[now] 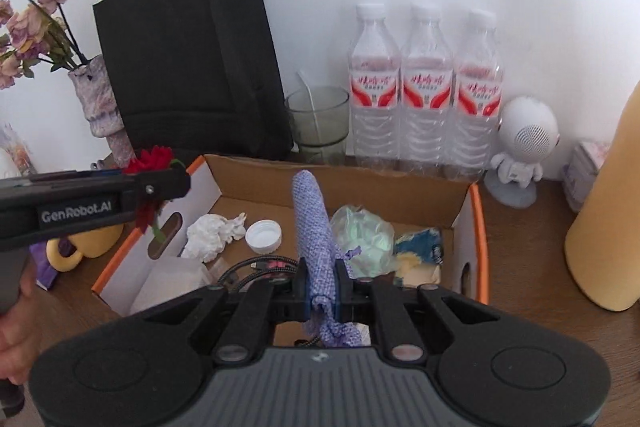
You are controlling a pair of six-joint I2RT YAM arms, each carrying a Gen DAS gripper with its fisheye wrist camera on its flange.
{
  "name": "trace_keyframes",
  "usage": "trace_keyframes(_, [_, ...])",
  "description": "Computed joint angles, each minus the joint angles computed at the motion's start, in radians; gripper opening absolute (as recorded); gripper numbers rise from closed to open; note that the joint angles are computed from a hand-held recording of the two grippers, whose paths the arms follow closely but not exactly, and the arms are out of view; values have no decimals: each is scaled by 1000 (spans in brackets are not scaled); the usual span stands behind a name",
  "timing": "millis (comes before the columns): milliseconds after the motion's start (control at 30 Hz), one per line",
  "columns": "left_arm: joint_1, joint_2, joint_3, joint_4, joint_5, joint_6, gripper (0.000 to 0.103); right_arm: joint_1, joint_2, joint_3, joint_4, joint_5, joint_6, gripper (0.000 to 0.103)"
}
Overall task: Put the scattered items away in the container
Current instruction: 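Carry the rose and purple bag into the cardboard box and open both grippers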
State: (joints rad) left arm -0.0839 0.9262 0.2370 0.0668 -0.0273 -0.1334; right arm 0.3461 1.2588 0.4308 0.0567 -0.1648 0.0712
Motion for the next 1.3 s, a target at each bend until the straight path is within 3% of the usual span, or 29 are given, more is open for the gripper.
trace_keyframes(167, [0,262,-2,190,-21,35,41,2,245,50,85,-38,41,11])
trace_keyframes(233, [-6,344,15,226,-20,50,44,26,289,72,63,32,26,24])
trace_keyframes(267, [-8,377,19,245,-13,58,44,47,296,84,35,76,7,37])
trace_keyframes(333, [-3,430,34,265,21,80,47,56,262,77,9,102,-25,49])
trace_keyframes(400, [-2,457,48,262,31,85,52,54,226,101,-66,125,-74,67])
trace_keyframes(467, [3,458,71,227,47,87,57,55,210,144,-148,173,-111,75])
trace_keyframes(567, [-6,428,129,129,15,95,66,48,199,222,-246,232,-147,78])
trace_keyframes(633, [-17,398,178,41,-18,104,75,17,211,283,-317,184,-145,81])
trace_keyframes(700, [-20,381,235,-53,-41,110,76,-10,226,339,-391,122,-141,81])
trace_keyframes(867, [15,352,391,-310,-40,47,88,-6,209,435,-520,94,-67,81])
trace_keyframes(933, [20,348,453,-416,-40,29,99,5,199,480,-591,98,-51,81])
trace_keyframes(1067, [34,319,536,-606,-4,3,101,43,137,523,-686,161,-29,82])
trace_keyframes(1300, [2,241,572,-790,-27,-40,101,56,65,525,-793,202,-4,84])
